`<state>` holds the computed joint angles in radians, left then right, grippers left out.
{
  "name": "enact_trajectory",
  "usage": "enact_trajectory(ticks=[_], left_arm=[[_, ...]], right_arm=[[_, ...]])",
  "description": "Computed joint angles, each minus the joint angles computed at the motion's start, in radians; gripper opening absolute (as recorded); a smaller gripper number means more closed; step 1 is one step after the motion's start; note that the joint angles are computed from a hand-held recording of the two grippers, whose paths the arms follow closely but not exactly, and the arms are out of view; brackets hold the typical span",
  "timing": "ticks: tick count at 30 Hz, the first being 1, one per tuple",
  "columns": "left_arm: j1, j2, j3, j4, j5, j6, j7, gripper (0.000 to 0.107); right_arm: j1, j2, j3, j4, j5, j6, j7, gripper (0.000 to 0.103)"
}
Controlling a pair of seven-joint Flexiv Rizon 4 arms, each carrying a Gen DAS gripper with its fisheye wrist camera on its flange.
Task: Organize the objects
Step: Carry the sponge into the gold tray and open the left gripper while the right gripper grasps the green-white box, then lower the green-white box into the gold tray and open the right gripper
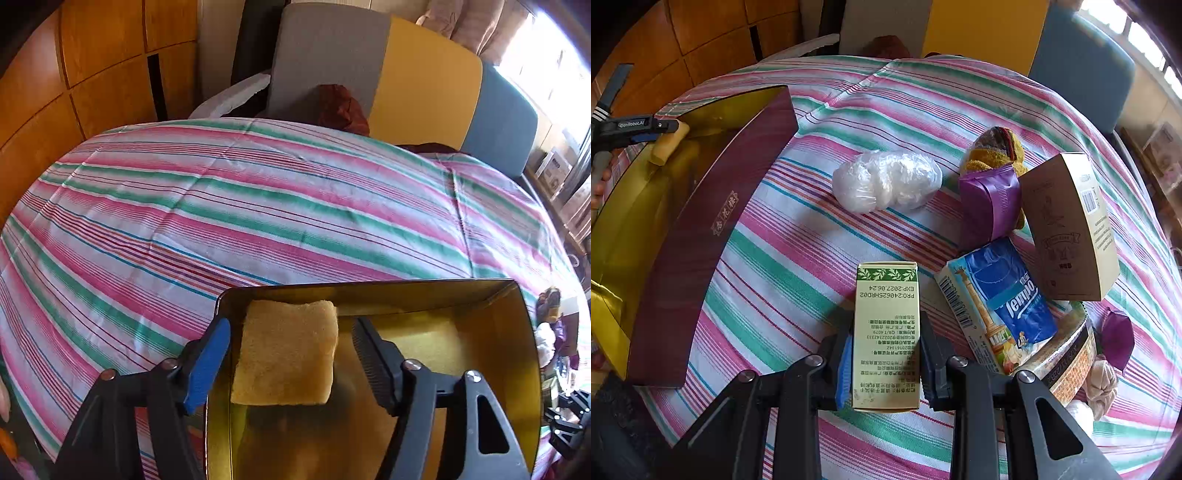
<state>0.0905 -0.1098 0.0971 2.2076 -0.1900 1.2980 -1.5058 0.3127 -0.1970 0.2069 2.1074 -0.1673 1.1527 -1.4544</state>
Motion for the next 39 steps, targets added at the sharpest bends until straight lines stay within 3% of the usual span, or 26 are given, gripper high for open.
enact_trajectory(ticks=[6,11,14,18,26,39], left_arm=[[-0.012,0.099,0.021,0.047,0.092,0.013,-0.057,0.070],[0.048,0.296,-0.009,0.130,0.466,0.029,-0.325,0.070],[0.113,0.430,-0.069,0.209,0.578,0.036,-0.444,0.070],[0.100,0.505,-0.066,0.276,0.517,0.043,-0.412,0.070],[0.154,0.618,-0.116,0.369,0.485,0.037,-0.390,0.070],[0.156,0.652,-0.109,0.429,0.422,0.021,-0.350,0.070]], right_arm=[[0.000,0.012,0.000,0.013,-0.001,0.000,0.003,0.031],[0.000,0.020,-0.003,0.023,-0.012,0.005,0.008,0.030],[0.001,0.027,-0.006,0.031,-0.025,0.008,0.012,0.030],[0.008,0.028,-0.009,0.042,-0.045,0.017,0.038,0.030],[0.014,0.025,-0.018,0.057,-0.086,0.036,0.098,0.030],[0.016,0.048,-0.029,0.093,-0.155,0.057,0.207,0.030]])
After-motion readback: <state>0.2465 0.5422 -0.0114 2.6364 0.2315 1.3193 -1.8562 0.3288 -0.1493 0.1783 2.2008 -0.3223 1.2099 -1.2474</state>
